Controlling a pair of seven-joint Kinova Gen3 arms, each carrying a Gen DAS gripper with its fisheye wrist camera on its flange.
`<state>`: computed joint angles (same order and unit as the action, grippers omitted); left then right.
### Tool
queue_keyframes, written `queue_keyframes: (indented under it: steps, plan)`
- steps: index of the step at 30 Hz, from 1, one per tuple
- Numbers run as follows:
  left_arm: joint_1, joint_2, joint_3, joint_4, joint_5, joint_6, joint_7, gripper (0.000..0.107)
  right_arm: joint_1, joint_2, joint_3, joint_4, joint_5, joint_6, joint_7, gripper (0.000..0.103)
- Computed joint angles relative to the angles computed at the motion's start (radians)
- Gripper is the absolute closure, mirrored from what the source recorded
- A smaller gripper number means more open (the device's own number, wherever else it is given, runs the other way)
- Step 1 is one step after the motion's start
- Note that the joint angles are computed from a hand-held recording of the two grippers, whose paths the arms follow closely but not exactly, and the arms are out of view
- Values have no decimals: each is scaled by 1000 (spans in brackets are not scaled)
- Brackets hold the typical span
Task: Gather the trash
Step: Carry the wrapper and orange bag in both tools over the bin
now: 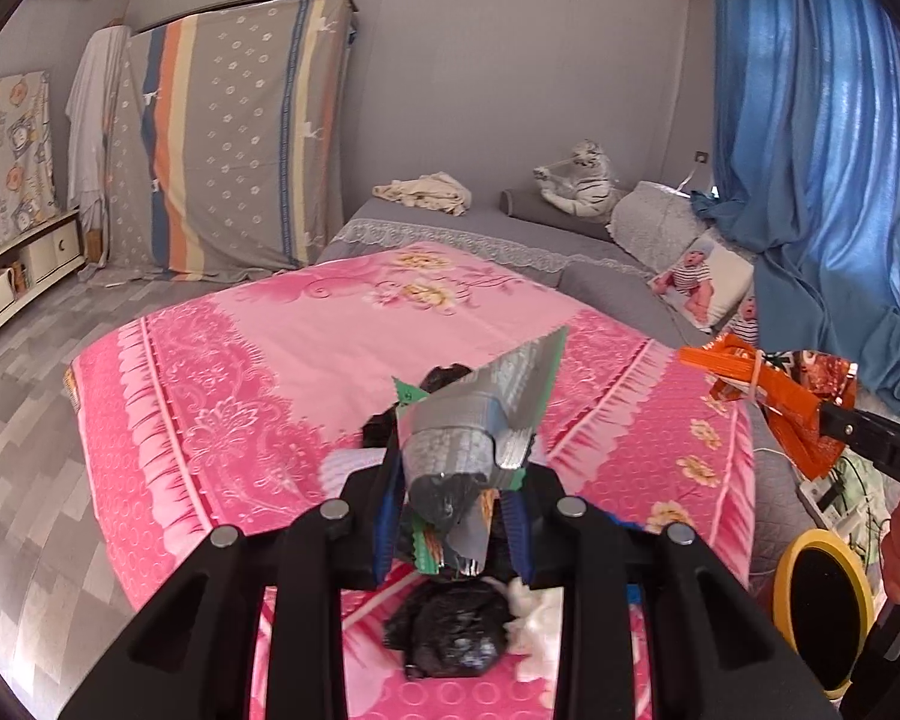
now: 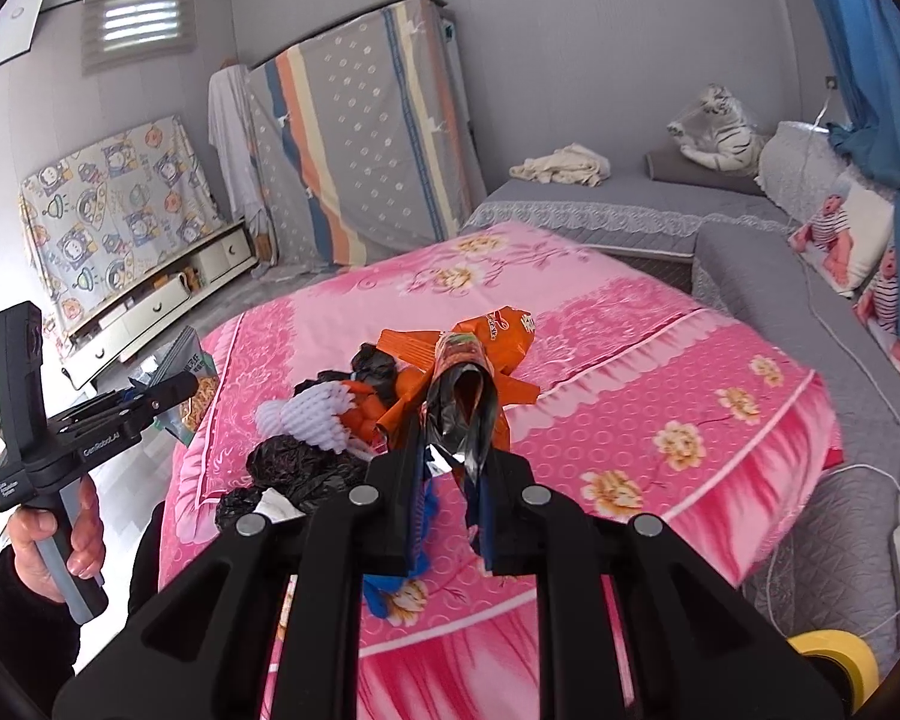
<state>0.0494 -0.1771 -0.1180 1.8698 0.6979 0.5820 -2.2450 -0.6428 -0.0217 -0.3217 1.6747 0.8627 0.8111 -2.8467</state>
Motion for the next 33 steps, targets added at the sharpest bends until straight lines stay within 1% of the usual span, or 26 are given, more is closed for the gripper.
queue_keyframes:
  steps: [6, 11, 16, 21, 26, 33]
  plan:
    - [47, -13, 6, 3, 61, 8, -47, 80, 15, -60, -28, 35, 31, 59, -47, 90]
    - [85, -25, 15, 8, 117, 17, -89, 80, 55, -113, -68, 69, 44, 99, -85, 90]
    - [120, -29, 33, 5, 153, 24, -113, 80, 107, -168, -116, 104, 39, 134, -114, 90]
    - [153, -25, 61, 2, 167, 26, -132, 80, 159, -220, -161, 141, 24, 172, -131, 90]
    - [187, -6, 101, -8, 168, 39, -139, 80, 217, -273, -190, 175, -21, 198, -140, 90]
    - [229, 24, 162, -20, 140, 38, -138, 80, 309, -363, -222, 240, -91, 202, -145, 90]
